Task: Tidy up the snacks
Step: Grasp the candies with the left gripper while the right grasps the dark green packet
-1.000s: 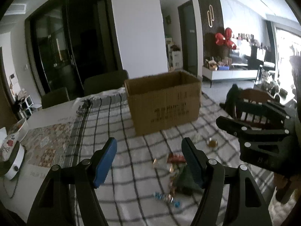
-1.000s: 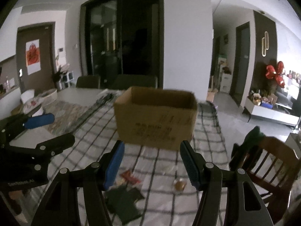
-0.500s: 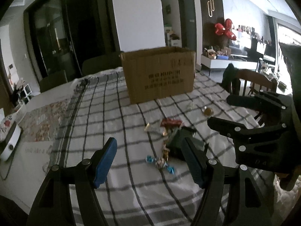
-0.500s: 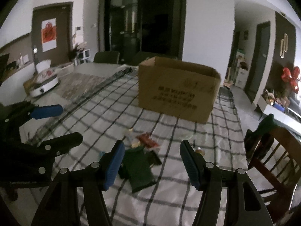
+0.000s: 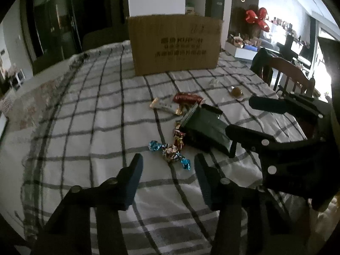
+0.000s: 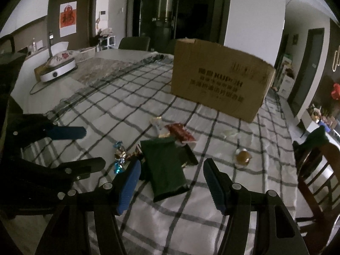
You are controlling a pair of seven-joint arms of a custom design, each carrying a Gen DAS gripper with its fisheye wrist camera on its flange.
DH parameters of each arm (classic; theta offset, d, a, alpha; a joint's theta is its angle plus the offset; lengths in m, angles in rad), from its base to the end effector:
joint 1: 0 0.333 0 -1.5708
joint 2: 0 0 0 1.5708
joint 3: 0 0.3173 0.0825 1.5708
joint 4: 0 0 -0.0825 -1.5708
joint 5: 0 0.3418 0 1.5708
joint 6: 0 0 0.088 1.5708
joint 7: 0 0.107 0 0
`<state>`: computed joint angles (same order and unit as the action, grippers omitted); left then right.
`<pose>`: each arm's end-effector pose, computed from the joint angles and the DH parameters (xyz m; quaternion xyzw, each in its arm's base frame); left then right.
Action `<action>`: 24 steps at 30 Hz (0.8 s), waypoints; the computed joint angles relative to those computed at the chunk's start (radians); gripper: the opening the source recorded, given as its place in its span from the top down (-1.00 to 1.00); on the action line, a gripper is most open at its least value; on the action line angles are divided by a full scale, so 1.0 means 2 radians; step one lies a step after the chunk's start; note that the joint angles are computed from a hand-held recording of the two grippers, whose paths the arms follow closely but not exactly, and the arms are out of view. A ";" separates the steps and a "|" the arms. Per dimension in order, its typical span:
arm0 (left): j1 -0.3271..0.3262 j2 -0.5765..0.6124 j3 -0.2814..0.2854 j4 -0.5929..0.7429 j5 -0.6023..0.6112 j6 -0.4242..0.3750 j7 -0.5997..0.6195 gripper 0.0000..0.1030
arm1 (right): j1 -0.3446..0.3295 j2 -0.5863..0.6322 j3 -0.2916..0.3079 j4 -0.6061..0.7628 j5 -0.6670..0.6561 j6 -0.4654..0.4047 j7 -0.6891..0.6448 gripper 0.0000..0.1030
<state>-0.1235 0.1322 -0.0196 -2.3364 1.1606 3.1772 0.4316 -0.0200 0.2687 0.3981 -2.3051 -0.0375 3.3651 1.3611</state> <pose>0.4775 -0.1536 0.3627 -0.6050 0.7213 -0.2632 0.2108 0.5178 0.1981 0.3719 -0.8053 0.4400 -0.2234 0.3287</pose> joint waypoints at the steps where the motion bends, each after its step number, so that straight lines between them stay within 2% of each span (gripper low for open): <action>1: 0.005 0.003 -0.005 -0.001 -0.015 0.002 0.013 0.18 | -0.001 0.004 0.002 0.002 -0.001 -0.001 0.001 -0.21; 3: 0.024 0.010 -0.026 -0.007 -0.079 0.009 0.068 0.25 | -0.004 0.011 0.004 0.008 0.000 -0.008 0.000 -0.21; 4: 0.040 0.014 -0.045 -0.012 -0.118 0.014 0.101 0.26 | -0.014 0.016 0.015 0.012 -0.001 -0.012 -0.001 -0.21; 6: 0.061 0.020 -0.069 -0.017 -0.166 0.022 0.142 0.30 | -0.016 0.023 0.019 0.016 0.004 -0.013 -0.006 -0.21; 8: 0.066 0.027 -0.074 -0.017 -0.191 0.028 0.158 0.33 | -0.009 0.028 0.014 0.021 0.010 -0.013 -0.013 -0.21; 12: 0.056 0.035 -0.064 -0.016 -0.221 0.034 0.175 0.39 | -0.008 0.036 0.017 0.028 0.022 -0.014 -0.020 -0.21; 15: 0.081 0.042 -0.093 -0.013 -0.258 0.033 0.198 0.39 | -0.013 0.043 0.024 0.034 0.030 -0.018 -0.023 -0.21; 19: 0.069 0.051 -0.084 -0.007 -0.288 0.034 0.211 0.39 | -0.012 0.053 0.028 0.043 0.041 -0.021 -0.030 -0.20; 22: 0.083 0.058 -0.102 -0.004 -0.316 0.032 0.227 0.44 | -0.010 0.057 0.027 0.047 0.047 -0.021 -0.037 -0.20; 24: 0.107 0.063 -0.129 -0.004 -0.336 0.033 0.243 0.45 | -0.007 0.061 0.025 0.052 0.053 -0.025 -0.041 -0.20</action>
